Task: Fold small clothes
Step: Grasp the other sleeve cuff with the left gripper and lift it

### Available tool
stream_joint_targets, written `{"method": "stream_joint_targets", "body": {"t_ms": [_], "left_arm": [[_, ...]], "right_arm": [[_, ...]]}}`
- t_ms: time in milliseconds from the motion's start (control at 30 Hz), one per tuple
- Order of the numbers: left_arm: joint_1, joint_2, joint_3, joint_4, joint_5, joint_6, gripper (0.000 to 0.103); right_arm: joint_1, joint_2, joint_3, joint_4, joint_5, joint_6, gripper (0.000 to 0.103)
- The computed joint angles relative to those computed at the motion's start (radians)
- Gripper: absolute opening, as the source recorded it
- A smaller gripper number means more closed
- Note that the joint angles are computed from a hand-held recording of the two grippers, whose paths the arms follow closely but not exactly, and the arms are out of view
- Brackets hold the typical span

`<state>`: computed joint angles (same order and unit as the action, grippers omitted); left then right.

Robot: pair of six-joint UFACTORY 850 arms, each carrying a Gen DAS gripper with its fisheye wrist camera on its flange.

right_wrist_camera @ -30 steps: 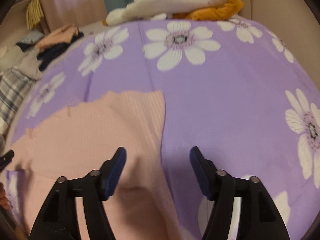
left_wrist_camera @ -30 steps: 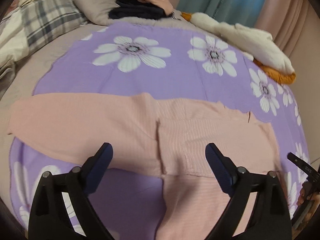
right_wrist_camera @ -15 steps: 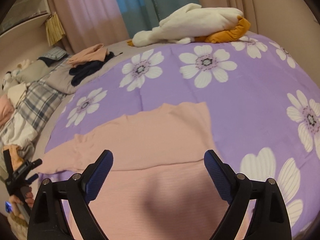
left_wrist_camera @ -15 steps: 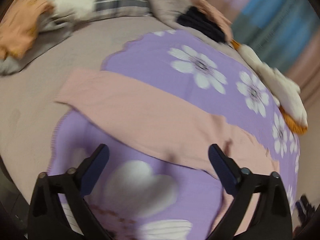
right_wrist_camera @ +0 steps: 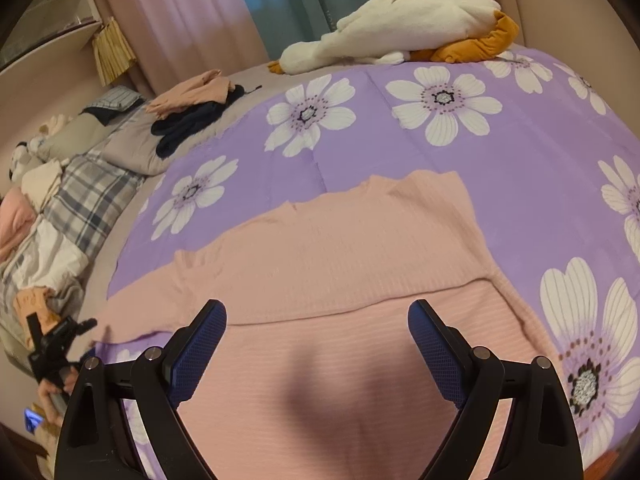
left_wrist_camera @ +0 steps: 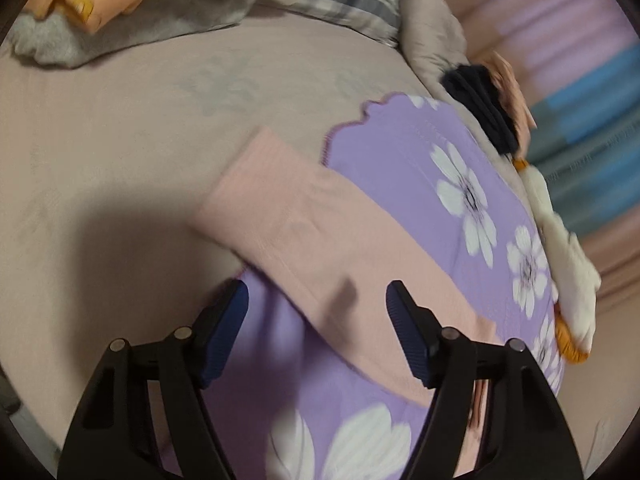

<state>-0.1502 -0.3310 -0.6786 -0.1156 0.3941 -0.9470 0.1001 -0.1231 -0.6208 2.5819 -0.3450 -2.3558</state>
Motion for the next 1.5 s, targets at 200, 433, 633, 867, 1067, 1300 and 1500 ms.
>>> {"method": "stream_joint_targets", "body": {"t_ms": [200, 433, 633, 867, 1067, 1300, 1500], "left_arm": [[0.043, -0.022, -0.009, 0.03, 0.044, -0.045, 0.033], [0.014, 0.01, -0.011, -0.18, 0.063, 0.16, 0.006], [-0.069, 0.074, -0.041, -0.383, 0.081, 0.449, 0.005], [-0.176, 0.115, -0.105, -0.385, 0.106, 0.568, 0.005], [-0.265, 0.068, -0.213, -0.305, 0.047, 0.603, 0.005], [-0.377, -0.035, -0.339, -0.264, -0.017, 0.681, 0.005], [-0.435, -0.13, -0.426, -0.076, -0.075, 0.567, 0.005]], "right_arm": [[0.014, -0.026, -0.012, 0.04, 0.027, -0.021, 0.092], [0.017, -0.034, -0.011, 0.124, 0.041, -0.1, 0.092], [-0.004, -0.03, -0.001, 0.101, 0.021, -0.076, 0.092], [-0.036, -0.02, 0.016, 0.092, -0.005, -0.059, 0.092], [-0.066, -0.008, 0.034, 0.059, -0.035, -0.023, 0.092], [-0.105, 0.002, 0.052, 0.036, -0.063, 0.006, 0.092], [-0.14, 0.0, 0.062, -0.001, -0.081, 0.048, 0.092]]}}
